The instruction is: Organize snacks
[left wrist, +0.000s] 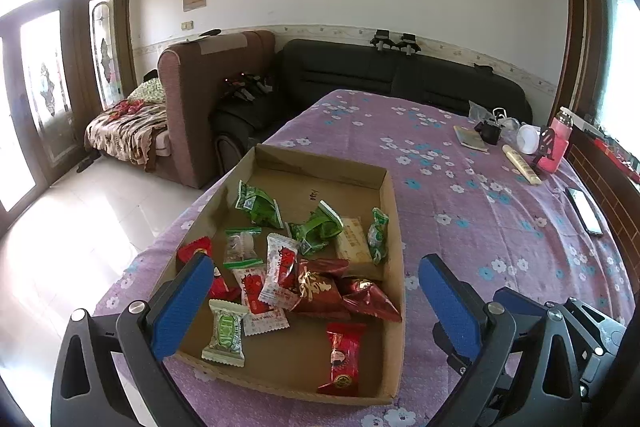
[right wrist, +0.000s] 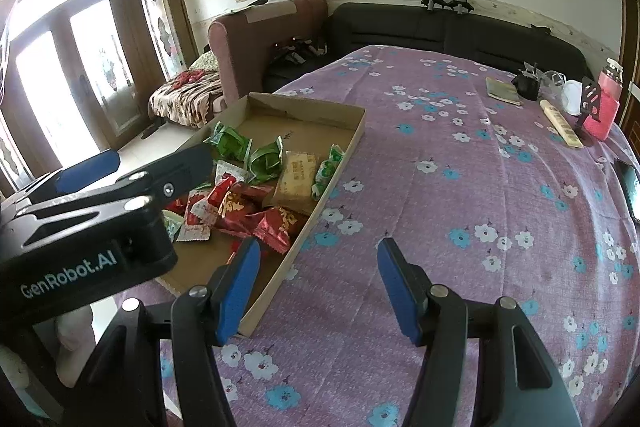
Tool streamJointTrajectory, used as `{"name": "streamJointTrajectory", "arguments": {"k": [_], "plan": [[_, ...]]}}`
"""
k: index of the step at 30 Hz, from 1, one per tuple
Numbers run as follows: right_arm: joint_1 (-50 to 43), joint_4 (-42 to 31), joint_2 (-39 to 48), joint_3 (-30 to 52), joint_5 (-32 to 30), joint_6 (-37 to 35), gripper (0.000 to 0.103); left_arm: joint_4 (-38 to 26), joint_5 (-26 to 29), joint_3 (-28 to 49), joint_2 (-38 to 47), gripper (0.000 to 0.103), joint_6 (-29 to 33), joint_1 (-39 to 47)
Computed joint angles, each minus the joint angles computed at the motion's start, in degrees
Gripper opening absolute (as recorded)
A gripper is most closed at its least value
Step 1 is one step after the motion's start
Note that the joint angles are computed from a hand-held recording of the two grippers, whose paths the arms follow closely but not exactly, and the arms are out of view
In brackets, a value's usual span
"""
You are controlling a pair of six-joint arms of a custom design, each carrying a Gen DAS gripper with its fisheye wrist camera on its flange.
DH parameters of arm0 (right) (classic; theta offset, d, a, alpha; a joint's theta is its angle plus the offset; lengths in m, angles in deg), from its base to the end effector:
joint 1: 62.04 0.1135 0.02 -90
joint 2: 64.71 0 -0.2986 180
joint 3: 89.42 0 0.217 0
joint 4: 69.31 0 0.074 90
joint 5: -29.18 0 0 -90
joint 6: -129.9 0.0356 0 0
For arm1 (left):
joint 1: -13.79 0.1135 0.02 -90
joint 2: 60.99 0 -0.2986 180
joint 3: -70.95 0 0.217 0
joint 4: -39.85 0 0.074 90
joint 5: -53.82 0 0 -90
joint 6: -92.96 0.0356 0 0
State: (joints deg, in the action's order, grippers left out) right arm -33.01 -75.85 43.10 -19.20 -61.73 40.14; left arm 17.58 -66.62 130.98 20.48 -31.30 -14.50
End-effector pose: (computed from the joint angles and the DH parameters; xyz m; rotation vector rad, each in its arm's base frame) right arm 0.3162 0.1761 0.1891 -0.5936 2.2810 0.2701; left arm 0.2317 -0.1042 0.2571 -0.3691 2.1780 0.0233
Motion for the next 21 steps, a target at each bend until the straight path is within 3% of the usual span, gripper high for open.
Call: {"name": "streamJointTrajectory", "arguments": {"k": [21], "plan": [[0.29,0.77,0.11,-1.14,0.17,-0.59,0.061,-0.07,0.17,-0.52,-0.44,0.103,-0.53,-0.58]]}}
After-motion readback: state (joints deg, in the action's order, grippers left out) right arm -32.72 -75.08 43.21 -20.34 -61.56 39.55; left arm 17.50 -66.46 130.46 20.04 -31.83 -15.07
